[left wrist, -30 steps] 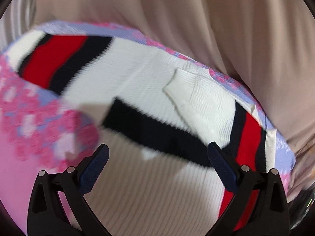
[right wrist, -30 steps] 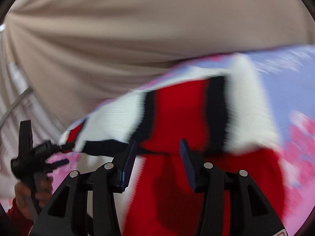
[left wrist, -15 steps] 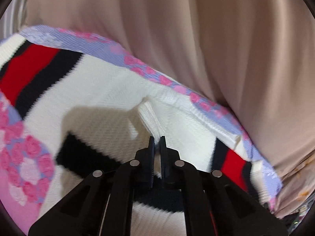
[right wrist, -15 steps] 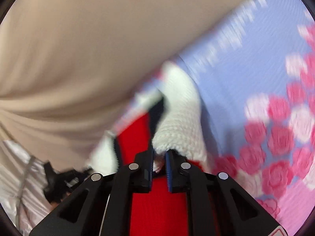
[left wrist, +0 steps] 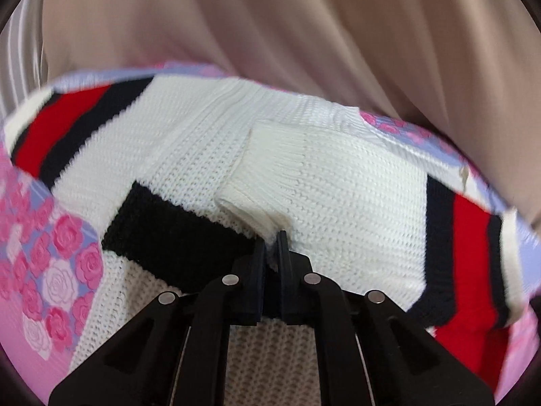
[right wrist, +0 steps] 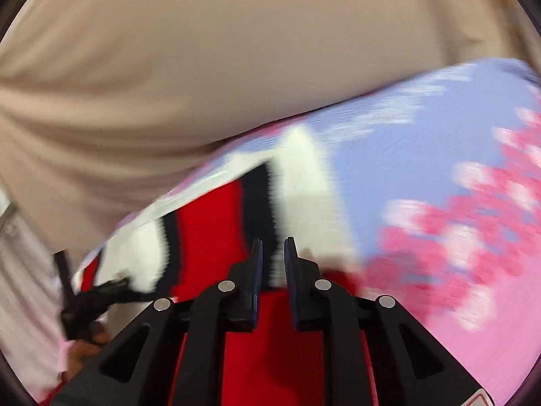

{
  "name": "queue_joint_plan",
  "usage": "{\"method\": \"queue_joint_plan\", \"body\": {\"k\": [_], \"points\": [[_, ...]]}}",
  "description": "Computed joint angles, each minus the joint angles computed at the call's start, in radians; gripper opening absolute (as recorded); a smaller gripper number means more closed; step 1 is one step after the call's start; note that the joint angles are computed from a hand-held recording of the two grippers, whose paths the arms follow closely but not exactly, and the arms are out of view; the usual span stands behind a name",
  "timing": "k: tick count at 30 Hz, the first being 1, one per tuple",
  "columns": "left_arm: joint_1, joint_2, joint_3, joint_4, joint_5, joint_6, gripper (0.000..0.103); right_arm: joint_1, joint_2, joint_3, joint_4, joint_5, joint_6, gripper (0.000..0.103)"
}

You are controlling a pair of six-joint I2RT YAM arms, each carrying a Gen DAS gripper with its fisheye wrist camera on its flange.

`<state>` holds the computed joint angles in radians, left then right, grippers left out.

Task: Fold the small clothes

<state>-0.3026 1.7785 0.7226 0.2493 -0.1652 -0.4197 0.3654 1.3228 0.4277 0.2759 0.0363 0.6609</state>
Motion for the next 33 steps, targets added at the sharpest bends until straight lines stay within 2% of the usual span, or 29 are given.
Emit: {"method": "queue_joint_plan", "body": {"k": [1,2,3,4,5,7,9,10,11,12,14,15,18,20,21,23,24,25,26,28,30,31,32,33], "points": [[-0.001,0.003,0.008,-0.008,-0.001,-0.004,0.007,0.000,0.103,0.038,0.041,-0.040,-0.038,0.013],[0.001,0.006,0.010,-0.004,0.004,-0.007,0.007,-0.012,0.217,0.126,-0.009,-0.088,-0.061,0.008],[0.002,0.014,0.013,0.004,0.010,-0.011,0.007,-0.006,0.280,0.164,-0.031,-0.067,-0.092,0.002],[0.000,0.021,0.018,0.007,0.011,-0.014,0.007,-0.026,0.303,0.155,-0.016,-0.017,-0.120,0.000],[-0.005,0.030,0.026,0.008,0.006,-0.015,0.007,-0.088,0.289,0.095,0.059,-0.033,-0.100,0.000],[-0.006,0.021,0.019,0.006,-0.001,-0.006,0.007,-0.177,0.182,-0.012,0.093,-0.048,0.014,0.000],[-0.010,0.011,0.012,-0.003,-0.016,0.003,0.007,-0.181,0.061,-0.054,0.041,0.014,0.042,0.000],[-0.005,0.004,0.007,-0.007,-0.018,0.011,0.007,-0.149,0.032,-0.036,-0.009,0.032,0.019,0.001],[-0.001,0.002,0.015,-0.017,-0.018,0.015,0.007,-0.120,0.034,-0.019,-0.032,0.031,-0.008,0.008],[-0.006,0.010,0.022,-0.018,-0.024,0.013,0.007,-0.071,0.077,0.021,-0.056,0.056,-0.067,0.007],[-0.006,0.010,0.022,-0.020,-0.029,0.017,0.007,-0.045,0.179,0.080,-0.103,0.119,-0.110,0.000],[-0.010,0.018,0.030,-0.023,-0.036,0.017,0.007,-0.056,0.193,0.057,-0.036,0.111,-0.093,0.000],[-0.028,0.037,0.055,-0.038,-0.065,0.019,0.007,-0.003,0.095,0.084,-0.169,0.170,0.027,0.003],[-0.025,0.047,0.068,-0.040,-0.061,0.018,0.008,0.118,0.007,0.092,-0.279,0.237,0.088,0.014],[-0.020,0.043,0.061,-0.033,-0.053,0.017,0.009,0.173,-0.021,0.071,-0.293,0.255,0.116,0.014],[-0.004,-0.009,0.011,-0.028,-0.037,0.016,0.022,0.404,-0.158,-0.006,-0.411,0.347,0.278,0.014],[0.004,-0.044,-0.013,-0.044,-0.042,0.007,0.037,0.530,-0.167,-0.016,-0.452,0.397,0.378,0.014],[0.036,-0.120,-0.077,-0.036,-0.007,-0.007,0.047,0.656,-0.155,-0.014,-0.497,0.452,0.479,0.014],[0.085,-0.196,-0.141,-0.019,0.051,-0.006,0.052,0.771,-0.123,-0.003,-0.534,0.499,0.566,0.016],[0.229,-0.326,-0.222,-0.037,0.144,0.036,0.070,0.990,-0.050,0.028,-0.632,0.571,0.746,0.020],[0.417,-0.366,-0.217,-0.081,0.230,0.125,0.072,1.152,0.102,0.087,-0.640,0.593,0.866,0.025],[0.542,-0.338,-0.168,-0.117,0.275,0.167,0.072,1.196,0.153,0.102,-0.623,0.583,0.890,0.026],[0.651,-0.282,-0.101,-0.149,0.327,0.204,0.073,1.220,0.178,0.117,-0.625,0.580,0.902,0.030],[0.727,-0.232,-0.039,-0.184,0.360,0.227,0.074,1.249,0.208,0.149,-0.650,0.593,0.918,0.041]]}}
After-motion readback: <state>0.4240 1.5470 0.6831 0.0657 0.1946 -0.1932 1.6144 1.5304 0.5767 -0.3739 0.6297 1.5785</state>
